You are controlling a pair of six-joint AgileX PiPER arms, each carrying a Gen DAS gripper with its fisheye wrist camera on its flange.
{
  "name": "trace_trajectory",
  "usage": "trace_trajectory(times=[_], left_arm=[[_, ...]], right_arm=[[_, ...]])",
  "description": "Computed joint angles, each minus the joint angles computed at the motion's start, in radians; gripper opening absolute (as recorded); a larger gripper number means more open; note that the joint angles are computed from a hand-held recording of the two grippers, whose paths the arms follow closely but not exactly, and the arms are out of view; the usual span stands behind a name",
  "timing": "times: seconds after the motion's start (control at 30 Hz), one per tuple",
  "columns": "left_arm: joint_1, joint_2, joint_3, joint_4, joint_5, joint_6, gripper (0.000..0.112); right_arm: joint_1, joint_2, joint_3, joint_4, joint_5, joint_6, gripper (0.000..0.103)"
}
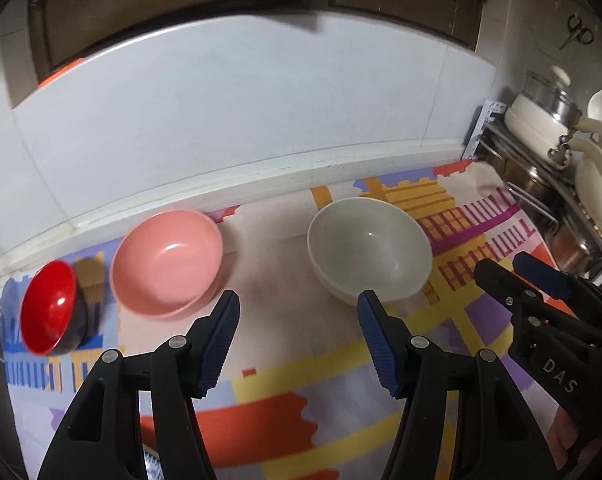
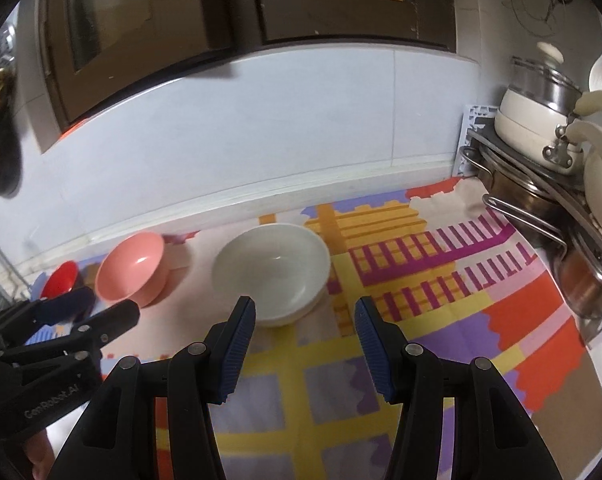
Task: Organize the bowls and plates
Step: 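Move both grippers to the white bowl by the wall, then close both grippers on the rim of the white bowl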
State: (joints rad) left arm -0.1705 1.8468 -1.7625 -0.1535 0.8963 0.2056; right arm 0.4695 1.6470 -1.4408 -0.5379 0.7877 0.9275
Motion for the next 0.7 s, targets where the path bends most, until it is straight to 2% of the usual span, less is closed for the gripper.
trace_trajectory(times=[0.27, 0.5, 0.7], left_arm=[[-0.028, 0.198, -0.226, 0.050, 0.050, -0.030, 0.058], [-0.038, 0.384, -0.469, 0.073, 0.169, -0.043, 0.053], [-0.048, 0.516, -0.658, 0.087, 0.277, -0.048, 0.044]], right_arm=[[-0.096, 0.108, -0.076, 0.096, -0.048, -0.123, 0.053], [-0.153, 0.225, -0.175, 0.185, -0.043, -0.225, 0.049], [-0.180, 0.290, -0.235, 0.227, -0.022, -0.260, 0.044]])
